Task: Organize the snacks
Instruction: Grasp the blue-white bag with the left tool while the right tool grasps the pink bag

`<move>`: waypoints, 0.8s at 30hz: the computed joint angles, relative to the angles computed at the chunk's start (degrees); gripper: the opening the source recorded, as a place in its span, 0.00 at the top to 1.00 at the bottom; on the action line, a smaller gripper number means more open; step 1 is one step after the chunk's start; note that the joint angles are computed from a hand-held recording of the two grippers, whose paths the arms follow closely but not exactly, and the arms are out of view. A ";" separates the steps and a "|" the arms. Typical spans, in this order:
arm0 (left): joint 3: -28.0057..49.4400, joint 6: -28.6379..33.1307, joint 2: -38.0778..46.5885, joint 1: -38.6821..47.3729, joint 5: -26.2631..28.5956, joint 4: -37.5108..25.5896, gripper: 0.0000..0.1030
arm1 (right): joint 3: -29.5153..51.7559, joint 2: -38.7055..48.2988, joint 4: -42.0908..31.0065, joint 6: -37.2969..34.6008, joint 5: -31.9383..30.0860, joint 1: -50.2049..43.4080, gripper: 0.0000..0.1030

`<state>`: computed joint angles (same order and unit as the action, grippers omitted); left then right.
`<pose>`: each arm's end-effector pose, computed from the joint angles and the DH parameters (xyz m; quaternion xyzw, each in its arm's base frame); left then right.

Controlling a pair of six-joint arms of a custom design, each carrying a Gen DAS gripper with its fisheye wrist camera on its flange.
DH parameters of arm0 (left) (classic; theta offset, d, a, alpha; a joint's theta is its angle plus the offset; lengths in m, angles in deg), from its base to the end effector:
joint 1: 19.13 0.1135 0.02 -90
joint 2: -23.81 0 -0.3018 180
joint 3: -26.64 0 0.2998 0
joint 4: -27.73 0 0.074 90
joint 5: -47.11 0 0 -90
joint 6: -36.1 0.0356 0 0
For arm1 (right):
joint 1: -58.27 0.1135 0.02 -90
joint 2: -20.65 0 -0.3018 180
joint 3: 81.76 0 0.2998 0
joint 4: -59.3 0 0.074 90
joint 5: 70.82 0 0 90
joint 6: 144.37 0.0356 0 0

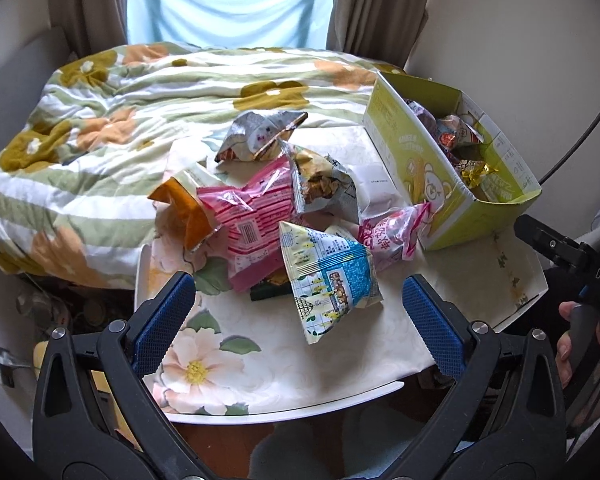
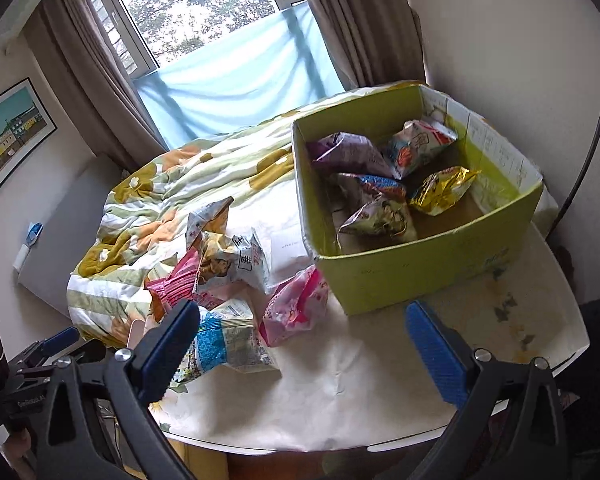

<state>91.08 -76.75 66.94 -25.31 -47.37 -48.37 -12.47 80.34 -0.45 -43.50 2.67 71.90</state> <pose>0.1417 -0.0125 0.3393 -0.1498 0.9407 -0.0397 0.3019 0.2236 0.0646 0.3410 -0.0713 0.9290 0.2035 0.3009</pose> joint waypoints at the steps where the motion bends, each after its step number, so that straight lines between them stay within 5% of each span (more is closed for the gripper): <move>1: -1.28 0.93 0.32 1.41 2.04 1.43 0.01 | -1.16 0.02 0.98 1.70 0.72 1.20 0.01; 13: -11.25 -0.61 10.18 0.39 7.32 19.38 0.01 | -8.34 10.13 13.85 11.34 0.86 5.58 0.01; 21: -12.53 -1.35 15.73 -2.22 6.31 24.46 0.01 | -9.95 14.63 20.15 14.24 3.53 8.38 0.01; 24: -12.30 -1.21 17.38 -2.69 5.91 25.21 0.08 | -10.40 15.92 21.88 14.36 4.06 8.76 0.03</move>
<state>78.78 -77.96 84.31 -28.00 -41.47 -23.15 -22.86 96.26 21.43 -29.14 6.73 80.66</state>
